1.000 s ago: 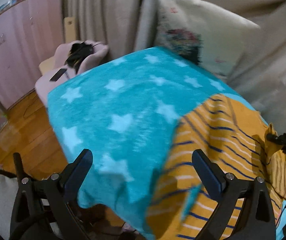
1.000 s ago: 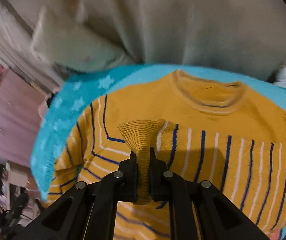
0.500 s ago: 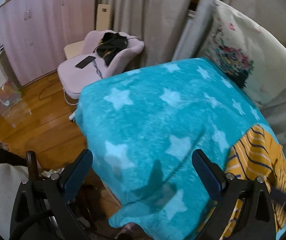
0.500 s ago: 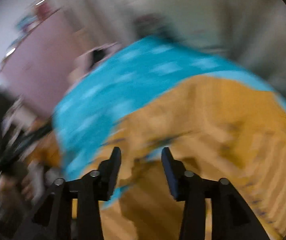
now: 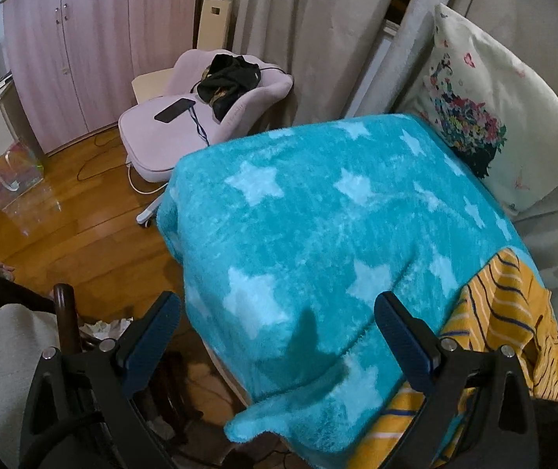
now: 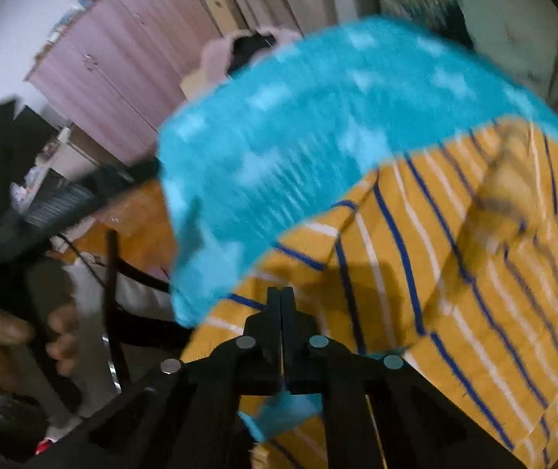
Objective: Fold small clothes
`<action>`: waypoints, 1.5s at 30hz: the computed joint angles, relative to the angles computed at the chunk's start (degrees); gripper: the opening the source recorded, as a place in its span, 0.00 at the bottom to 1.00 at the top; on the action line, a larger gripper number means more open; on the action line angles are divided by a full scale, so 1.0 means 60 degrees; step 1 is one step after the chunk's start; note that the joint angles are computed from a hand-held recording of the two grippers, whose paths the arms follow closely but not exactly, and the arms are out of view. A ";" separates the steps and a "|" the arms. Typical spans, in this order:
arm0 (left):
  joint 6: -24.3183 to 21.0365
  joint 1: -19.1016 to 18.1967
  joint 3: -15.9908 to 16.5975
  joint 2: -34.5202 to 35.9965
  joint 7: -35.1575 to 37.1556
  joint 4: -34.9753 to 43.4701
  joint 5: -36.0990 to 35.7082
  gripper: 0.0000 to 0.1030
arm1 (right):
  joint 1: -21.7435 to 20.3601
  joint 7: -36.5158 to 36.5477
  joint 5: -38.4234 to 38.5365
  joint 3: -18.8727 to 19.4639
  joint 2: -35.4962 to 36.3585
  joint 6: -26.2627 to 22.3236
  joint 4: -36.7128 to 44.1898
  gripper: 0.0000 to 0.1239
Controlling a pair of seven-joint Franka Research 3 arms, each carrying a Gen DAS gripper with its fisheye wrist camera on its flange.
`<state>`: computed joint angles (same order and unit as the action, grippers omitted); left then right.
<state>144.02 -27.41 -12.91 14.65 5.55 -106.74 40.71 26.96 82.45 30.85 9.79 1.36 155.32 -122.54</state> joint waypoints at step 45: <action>0.0280 -0.0986 -0.0001 0.1140 0.1292 0.2014 0.0050 0.96 | -0.3753 0.3060 -0.4107 -0.0577 -0.5666 -0.2028 -0.3836 0.07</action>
